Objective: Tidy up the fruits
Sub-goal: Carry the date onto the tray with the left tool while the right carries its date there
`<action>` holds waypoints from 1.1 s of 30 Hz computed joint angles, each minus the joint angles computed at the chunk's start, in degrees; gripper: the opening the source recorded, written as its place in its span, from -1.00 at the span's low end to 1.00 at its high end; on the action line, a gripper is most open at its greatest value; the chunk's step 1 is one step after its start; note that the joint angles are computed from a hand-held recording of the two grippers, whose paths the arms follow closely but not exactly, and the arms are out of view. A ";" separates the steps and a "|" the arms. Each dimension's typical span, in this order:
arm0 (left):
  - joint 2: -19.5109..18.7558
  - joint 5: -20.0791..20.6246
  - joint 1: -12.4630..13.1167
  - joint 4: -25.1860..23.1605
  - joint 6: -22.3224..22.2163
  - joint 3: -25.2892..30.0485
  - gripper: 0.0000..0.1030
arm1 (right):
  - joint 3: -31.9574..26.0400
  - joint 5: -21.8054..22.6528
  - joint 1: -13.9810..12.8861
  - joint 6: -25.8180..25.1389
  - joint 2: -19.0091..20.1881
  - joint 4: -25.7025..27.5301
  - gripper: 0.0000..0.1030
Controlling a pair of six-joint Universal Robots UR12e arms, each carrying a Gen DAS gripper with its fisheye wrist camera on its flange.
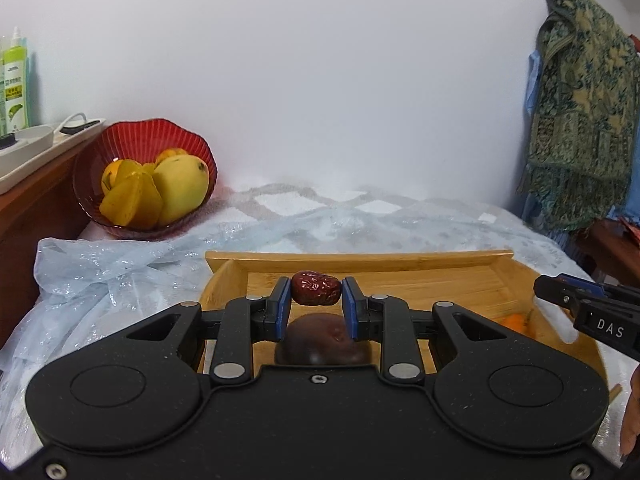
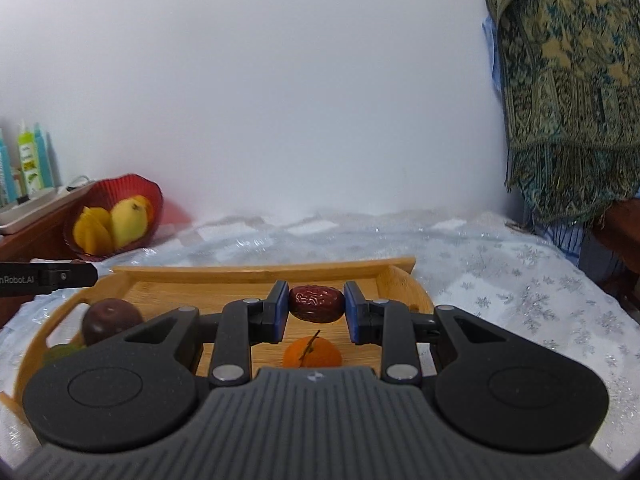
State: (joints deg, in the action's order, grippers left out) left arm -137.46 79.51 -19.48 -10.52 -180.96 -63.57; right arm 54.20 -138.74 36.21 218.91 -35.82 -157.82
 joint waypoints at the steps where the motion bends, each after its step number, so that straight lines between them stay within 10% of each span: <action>1: -0.32 0.11 0.01 -0.52 -0.08 0.52 -0.51 | -0.18 0.22 -0.19 0.00 0.06 0.45 -0.35; 33: -6.56 -2.86 1.32 -17.74 -6.96 13.03 -0.51 | 0.15 9.87 -4.00 8.39 -1.63 12.18 -0.34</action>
State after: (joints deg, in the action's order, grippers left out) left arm -144.02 76.65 -18.16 -28.27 -187.93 -50.54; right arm 54.35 -128.86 32.21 227.30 -37.45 -145.64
